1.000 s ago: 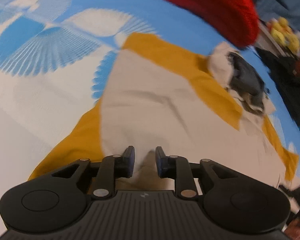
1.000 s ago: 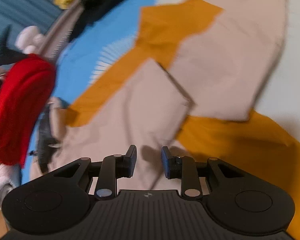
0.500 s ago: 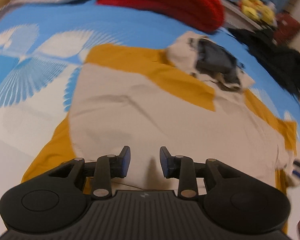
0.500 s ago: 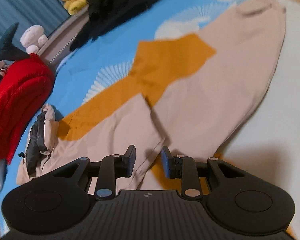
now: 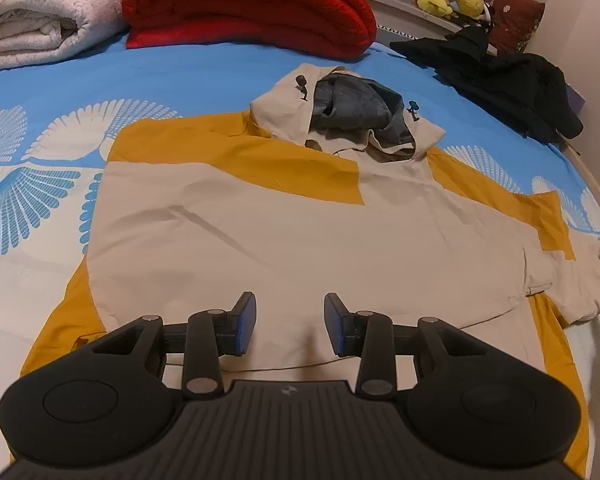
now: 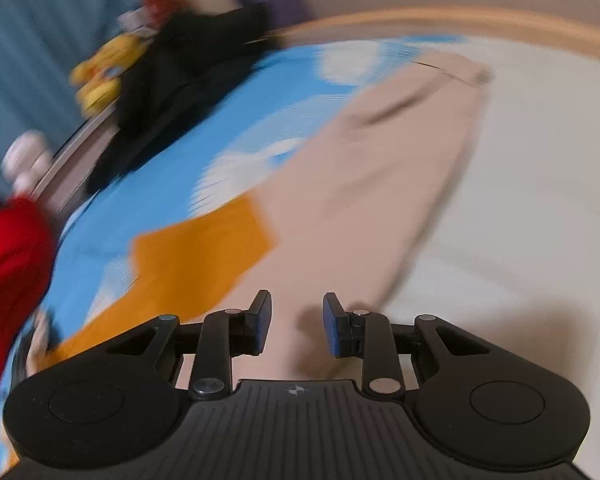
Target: Fold large clothes
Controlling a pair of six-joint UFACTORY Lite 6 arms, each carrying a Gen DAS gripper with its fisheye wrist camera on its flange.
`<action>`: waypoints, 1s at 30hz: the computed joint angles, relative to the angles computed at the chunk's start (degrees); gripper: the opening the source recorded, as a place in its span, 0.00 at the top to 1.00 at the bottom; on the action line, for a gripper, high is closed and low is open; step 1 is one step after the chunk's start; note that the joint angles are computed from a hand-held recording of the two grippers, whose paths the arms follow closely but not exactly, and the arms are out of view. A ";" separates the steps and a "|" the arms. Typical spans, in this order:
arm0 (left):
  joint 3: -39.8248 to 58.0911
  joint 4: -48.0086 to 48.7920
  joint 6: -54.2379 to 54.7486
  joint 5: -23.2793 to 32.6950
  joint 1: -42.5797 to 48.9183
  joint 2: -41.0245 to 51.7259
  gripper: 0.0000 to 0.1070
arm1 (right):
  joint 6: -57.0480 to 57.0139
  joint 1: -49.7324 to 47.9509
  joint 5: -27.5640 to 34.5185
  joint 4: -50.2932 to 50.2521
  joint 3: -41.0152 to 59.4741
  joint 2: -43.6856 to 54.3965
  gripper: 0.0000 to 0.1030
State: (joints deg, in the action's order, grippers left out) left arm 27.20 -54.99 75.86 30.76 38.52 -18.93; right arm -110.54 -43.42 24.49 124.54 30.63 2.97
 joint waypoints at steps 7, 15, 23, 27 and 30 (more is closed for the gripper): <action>-1.48 -0.54 0.93 -2.30 -1.84 -0.40 0.61 | 0.16 -11.23 7.94 1.34 14.85 22.75 0.72; -2.70 -2.25 2.26 -5.40 -4.61 0.15 0.61 | 1.22 -14.82 12.09 5.26 30.66 36.57 0.72; -2.44 -2.68 3.15 -8.25 -6.14 1.96 0.61 | 12.06 -15.41 3.29 -6.14 57.21 50.89 0.72; -2.14 -1.73 2.07 -8.22 -6.44 1.85 0.61 | 11.85 -13.77 -1.57 -6.52 60.81 51.61 0.82; -0.86 -0.77 1.67 -6.05 -4.42 1.53 0.61 | 3.93 -12.15 -3.57 0.58 57.91 48.16 0.89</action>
State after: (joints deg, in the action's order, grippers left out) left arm 26.34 -55.76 77.53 24.71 34.10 -17.40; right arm -106.61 -55.57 20.92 125.12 88.54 51.12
